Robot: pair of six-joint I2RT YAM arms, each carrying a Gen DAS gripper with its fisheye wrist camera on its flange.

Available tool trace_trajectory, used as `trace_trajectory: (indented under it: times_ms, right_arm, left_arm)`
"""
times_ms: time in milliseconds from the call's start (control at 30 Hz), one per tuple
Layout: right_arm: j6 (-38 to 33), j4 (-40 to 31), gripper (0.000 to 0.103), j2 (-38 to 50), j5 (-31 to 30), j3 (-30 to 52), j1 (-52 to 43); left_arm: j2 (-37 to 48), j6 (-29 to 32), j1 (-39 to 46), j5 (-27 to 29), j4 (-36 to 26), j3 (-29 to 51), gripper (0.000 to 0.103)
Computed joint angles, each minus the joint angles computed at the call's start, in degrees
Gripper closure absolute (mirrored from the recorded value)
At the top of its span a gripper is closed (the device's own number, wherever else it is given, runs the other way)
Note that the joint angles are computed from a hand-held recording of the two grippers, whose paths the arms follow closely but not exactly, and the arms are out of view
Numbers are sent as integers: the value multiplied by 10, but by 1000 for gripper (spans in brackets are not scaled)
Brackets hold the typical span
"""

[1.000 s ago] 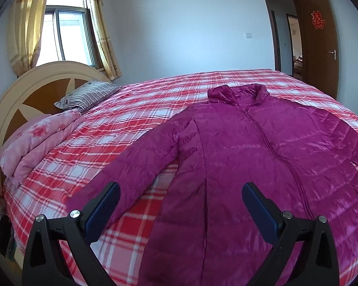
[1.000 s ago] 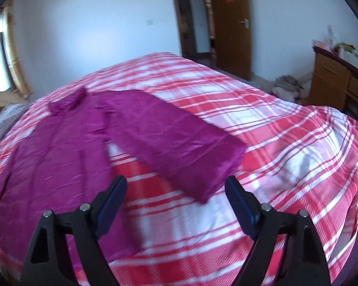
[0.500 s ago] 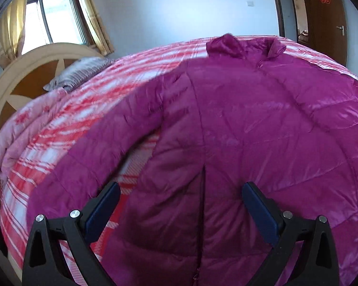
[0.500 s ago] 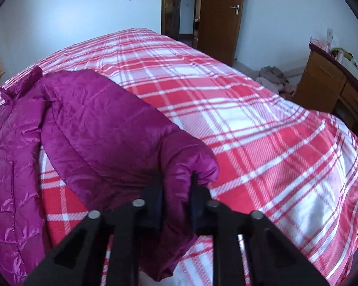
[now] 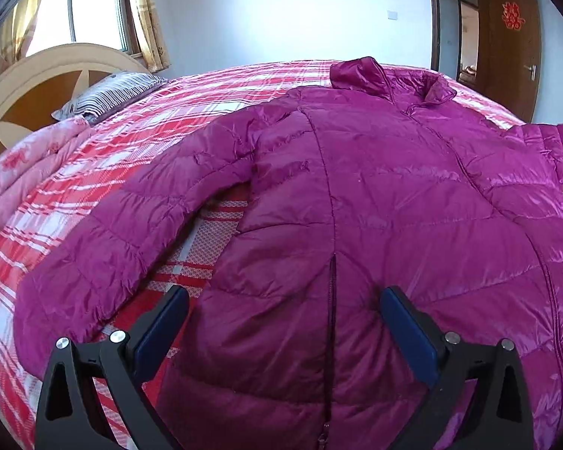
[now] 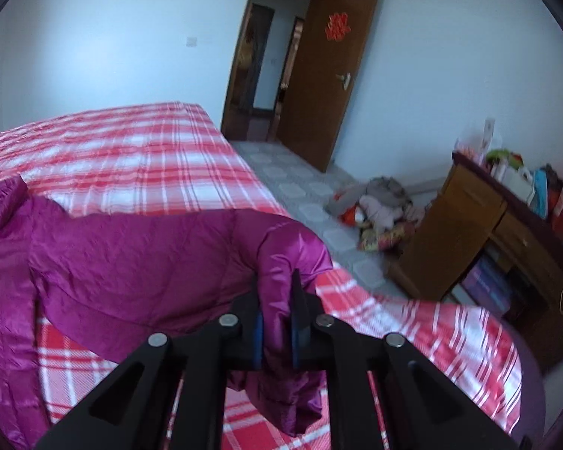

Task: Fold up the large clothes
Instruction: 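Grasp the jacket sleeve cuff with the right tool and lift it, then fold the held sleeve across the jacket body with the right tool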

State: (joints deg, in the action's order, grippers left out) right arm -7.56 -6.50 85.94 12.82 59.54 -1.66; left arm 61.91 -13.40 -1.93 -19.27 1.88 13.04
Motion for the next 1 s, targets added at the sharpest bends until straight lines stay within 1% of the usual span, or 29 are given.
trace_trajectory:
  times_ms: [200,267,367,433,467,800,1000]
  right_arm:
    - [-34,39,92,-70,46,-13,93]
    - [-53,53,92,-83,64,-14,134]
    - [-82,75,92,-90,92,-18,193]
    - [-104,96,92,-82,116,-19,232]
    - [-110,100,92,-83,121,-20,243]
    - [-141,120,92,2,162,22,368]
    - [-150,140,92,64,164,34,423]
  left_arm:
    - [-3,-7,-12,-13,25,-15,1]
    - [-2,-4,-2,1,28,-16,1]
    - [-7,1,28,44,29,-19,1]
    - [-11,1,44,66,30,-22,1]
    - [-12,1,44,68,31,-24,1]
    - [-26,0,40,68,44,-38,1]
    - [-33,0,42,71,50,-45,1]
